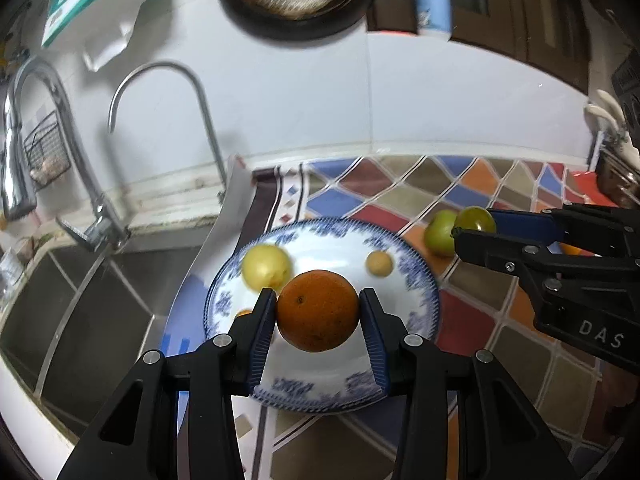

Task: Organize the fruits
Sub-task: 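Place the orange on the plate with the left gripper while the right drops the lime there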

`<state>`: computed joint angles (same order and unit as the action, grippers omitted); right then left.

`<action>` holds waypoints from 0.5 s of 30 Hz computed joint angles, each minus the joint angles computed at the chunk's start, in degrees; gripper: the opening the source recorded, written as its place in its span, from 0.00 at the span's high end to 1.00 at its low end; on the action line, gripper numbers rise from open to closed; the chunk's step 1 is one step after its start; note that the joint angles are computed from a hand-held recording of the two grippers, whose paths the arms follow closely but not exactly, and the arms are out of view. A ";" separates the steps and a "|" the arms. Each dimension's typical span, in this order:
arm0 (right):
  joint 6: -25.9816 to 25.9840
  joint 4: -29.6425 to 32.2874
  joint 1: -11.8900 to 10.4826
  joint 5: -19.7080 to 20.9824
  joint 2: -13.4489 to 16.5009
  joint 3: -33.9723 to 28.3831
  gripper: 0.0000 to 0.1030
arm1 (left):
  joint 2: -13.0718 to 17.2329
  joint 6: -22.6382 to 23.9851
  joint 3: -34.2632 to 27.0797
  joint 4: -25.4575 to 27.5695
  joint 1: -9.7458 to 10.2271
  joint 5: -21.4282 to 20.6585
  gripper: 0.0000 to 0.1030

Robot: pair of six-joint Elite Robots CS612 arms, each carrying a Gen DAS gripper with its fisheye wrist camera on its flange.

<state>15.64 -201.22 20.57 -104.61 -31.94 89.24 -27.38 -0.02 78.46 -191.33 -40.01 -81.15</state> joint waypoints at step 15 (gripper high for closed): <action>-1.19 10.60 -1.12 7.60 3.76 -6.61 0.70 | 1.45 -2.78 -1.57 5.81 0.79 0.82 0.59</action>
